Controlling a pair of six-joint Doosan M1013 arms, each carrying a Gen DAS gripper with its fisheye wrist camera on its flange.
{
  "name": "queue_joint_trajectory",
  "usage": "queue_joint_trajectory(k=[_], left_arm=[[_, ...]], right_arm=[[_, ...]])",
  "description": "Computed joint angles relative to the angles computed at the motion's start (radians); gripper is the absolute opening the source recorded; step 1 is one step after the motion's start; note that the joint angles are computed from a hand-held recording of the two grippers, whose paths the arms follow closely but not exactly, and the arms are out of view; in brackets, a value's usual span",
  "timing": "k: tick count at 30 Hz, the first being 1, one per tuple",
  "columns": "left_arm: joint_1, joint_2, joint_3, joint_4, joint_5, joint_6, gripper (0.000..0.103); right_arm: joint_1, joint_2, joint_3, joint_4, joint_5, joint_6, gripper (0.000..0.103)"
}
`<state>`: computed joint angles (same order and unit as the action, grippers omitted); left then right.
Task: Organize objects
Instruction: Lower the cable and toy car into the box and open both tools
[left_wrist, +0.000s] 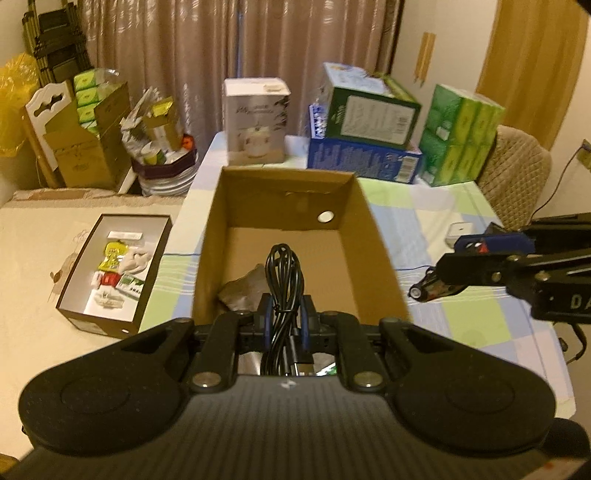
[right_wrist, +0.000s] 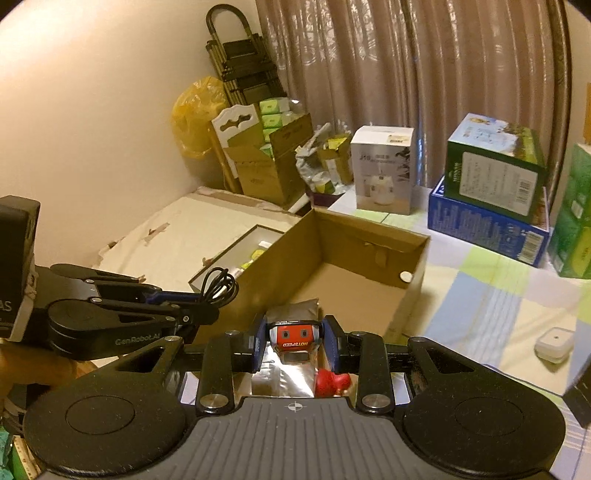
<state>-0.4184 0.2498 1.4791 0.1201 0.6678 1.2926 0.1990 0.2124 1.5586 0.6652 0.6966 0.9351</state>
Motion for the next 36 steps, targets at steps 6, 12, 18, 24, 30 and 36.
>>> queue_joint_trajectory(k=[6,12,18,24,30,36], left_arm=[[0.009,0.032,-0.008,0.060,0.023,-0.035,0.034],[0.017,0.033,0.000,0.055,0.004,-0.054,0.037],[0.013,0.024,0.013,0.084,0.002,-0.077,0.047],[0.013,0.020,0.019,0.077,0.000,-0.086,0.053],[0.012,0.015,0.025,0.079,-0.003,-0.087,0.064],[0.005,0.009,0.033,0.090,-0.011,-0.105,0.069]], right_arm=[[0.004,0.033,-0.018,-0.003,0.005,0.024,0.029],[0.004,0.047,-0.020,-0.005,0.006,0.033,0.029],[0.000,0.049,-0.017,0.009,0.016,0.041,0.029],[0.002,0.056,-0.022,0.016,0.023,0.057,0.029],[-0.001,0.060,-0.013,0.062,-0.019,0.085,0.061],[-0.017,0.044,0.011,0.096,-0.055,0.073,0.068]])
